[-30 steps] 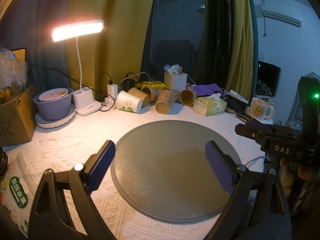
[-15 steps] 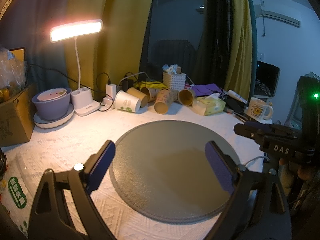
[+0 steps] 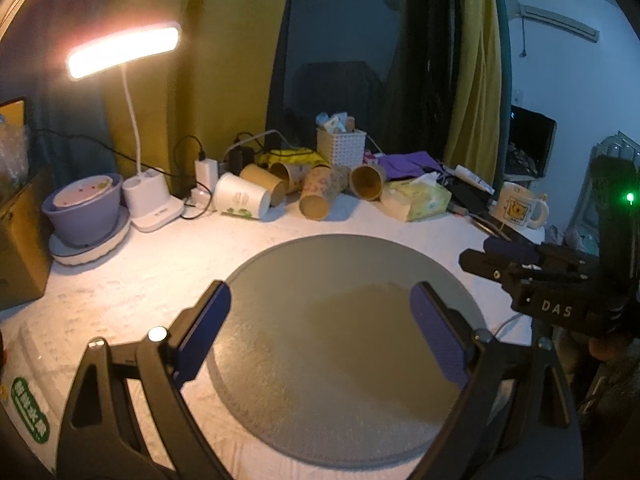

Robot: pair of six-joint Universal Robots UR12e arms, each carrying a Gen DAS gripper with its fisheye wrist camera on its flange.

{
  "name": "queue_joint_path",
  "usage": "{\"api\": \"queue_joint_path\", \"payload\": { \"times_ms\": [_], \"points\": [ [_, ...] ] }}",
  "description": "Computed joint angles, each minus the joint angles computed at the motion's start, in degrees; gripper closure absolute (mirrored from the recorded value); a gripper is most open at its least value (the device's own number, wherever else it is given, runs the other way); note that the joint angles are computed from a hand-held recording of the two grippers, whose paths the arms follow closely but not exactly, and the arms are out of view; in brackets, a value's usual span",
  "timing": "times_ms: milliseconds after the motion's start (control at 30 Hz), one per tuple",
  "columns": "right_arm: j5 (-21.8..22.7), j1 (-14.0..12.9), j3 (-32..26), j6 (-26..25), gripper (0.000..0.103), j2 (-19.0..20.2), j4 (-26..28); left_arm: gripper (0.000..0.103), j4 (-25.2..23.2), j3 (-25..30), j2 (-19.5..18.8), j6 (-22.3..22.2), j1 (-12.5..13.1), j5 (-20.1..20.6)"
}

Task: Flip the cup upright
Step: 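Reach the left tool to the tipped-over pink-monkey paper cup and grasp it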

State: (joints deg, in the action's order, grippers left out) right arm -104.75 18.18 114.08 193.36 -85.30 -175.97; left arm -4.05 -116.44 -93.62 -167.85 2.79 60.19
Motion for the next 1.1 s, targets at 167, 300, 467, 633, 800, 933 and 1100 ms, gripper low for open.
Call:
{"api": "queue_joint_path", "payload": {
  "times_ms": [167, 300, 467, 633, 800, 933, 1100],
  "points": [
    [0.5, -1.1, -1.3, -0.6, 0.049, 1.0, 0.9, 0.011, -3.6, 3.5, -2.2, 1.6, -1.5, 1.5],
    [1.7, -3.0, -2.5, -0.9, 0.049, 2.0, 1.7, 0.011, -9.3, 7.3, -4.5, 3.4, -2.7, 2.4],
    [3.0, -4.8, -4.0, -0.7, 0.049, 3.4, 3.1, 0.011, -14.9, 12.6, -7.8, 4.7, -4.2, 4.6],
    [5.5, -7.1, -5.7, -1.0, 0.049, 4.9, 4.6, 0.011, -17.5, 17.4, -11.3, 6.1, -5.7, 6.4],
    [8.3, -9.2, -7.6, -0.3, 0.049, 6.2, 6.7, 0.011, -20.1, 22.3, -14.8, 7.8, -7.2, 7.9],
    [10.3, -10.5, -9.4, -0.1, 0.049, 7.3, 7.8, 0.011, -21.6, 26.4, -17.7, 8.8, -8.7, 10.4],
    [12.6, -11.7, -10.7, 0.4, 0.049, 8.4, 8.3, 0.011, -23.1, 31.0, -21.1, 9.9, -10.4, 13.0]
  ]
}}
